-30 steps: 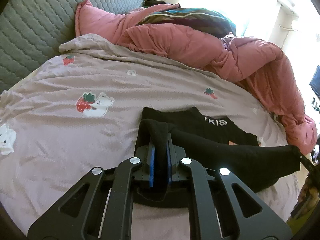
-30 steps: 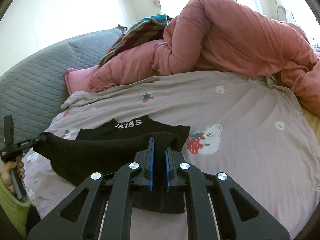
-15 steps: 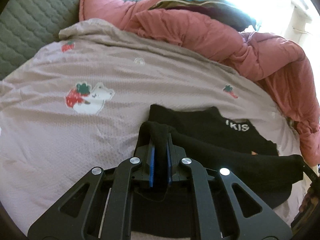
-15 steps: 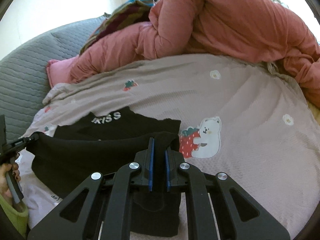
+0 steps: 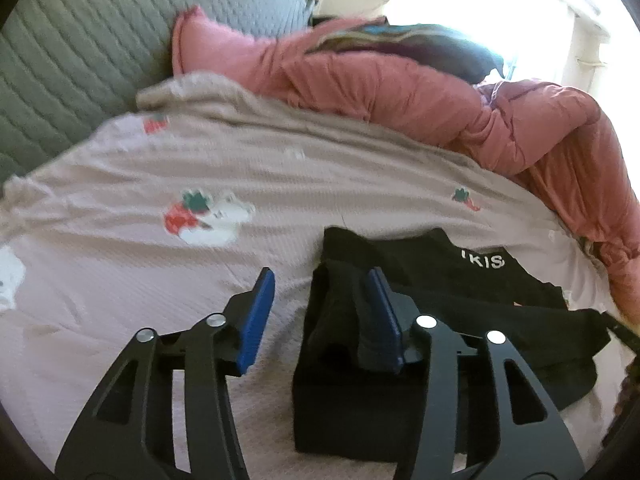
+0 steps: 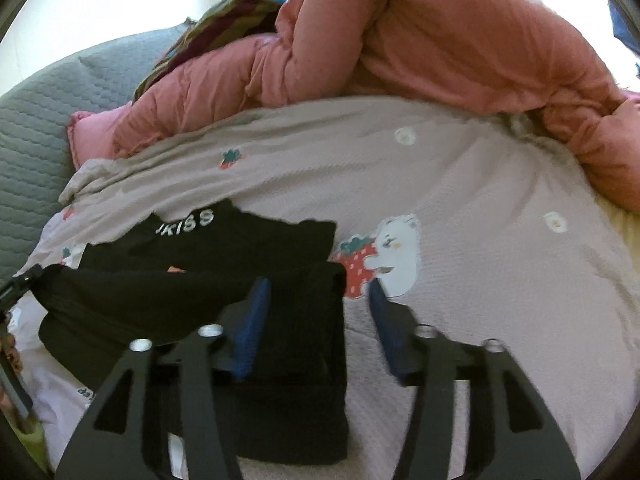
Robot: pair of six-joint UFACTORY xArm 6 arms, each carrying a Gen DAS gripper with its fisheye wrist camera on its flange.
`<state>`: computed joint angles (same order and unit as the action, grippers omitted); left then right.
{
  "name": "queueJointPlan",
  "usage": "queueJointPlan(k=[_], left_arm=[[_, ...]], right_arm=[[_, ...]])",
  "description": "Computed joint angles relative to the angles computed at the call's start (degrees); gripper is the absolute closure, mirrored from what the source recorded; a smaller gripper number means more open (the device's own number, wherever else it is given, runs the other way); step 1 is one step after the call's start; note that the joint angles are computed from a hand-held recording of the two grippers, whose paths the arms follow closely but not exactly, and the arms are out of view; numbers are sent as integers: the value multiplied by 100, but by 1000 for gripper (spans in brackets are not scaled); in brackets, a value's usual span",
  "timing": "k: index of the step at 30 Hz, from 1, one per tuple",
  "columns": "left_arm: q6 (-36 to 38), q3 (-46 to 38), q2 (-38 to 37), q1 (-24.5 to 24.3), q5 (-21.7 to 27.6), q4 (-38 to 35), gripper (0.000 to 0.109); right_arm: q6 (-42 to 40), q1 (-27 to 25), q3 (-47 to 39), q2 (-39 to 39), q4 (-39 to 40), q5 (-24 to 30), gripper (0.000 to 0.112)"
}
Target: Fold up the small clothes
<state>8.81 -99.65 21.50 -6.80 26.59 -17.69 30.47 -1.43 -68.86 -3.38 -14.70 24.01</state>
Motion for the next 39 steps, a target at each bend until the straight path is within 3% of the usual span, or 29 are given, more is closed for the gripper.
queueJointPlan(k=[6,13,18,27,39], left_arm=[[830,913,-671,-288,-595,-441,61],[1538,1399,-994,-521,-510,-564,61],[1888,1672,-1167,-607,-357,-752,63],[1619,1685,-1055,-649,1,-137,66],[1176,1356,-713,-632,168,520,66]], right_arm=[[-316,308,301,-398,-30,-1,51],[-1096,806,290,-443,443,135,54],[-1558,1054,201,-349,921,286,67],[-1710,1270,198,-170,943,504,80],[-1518,1137,8,208,806,501,82]])
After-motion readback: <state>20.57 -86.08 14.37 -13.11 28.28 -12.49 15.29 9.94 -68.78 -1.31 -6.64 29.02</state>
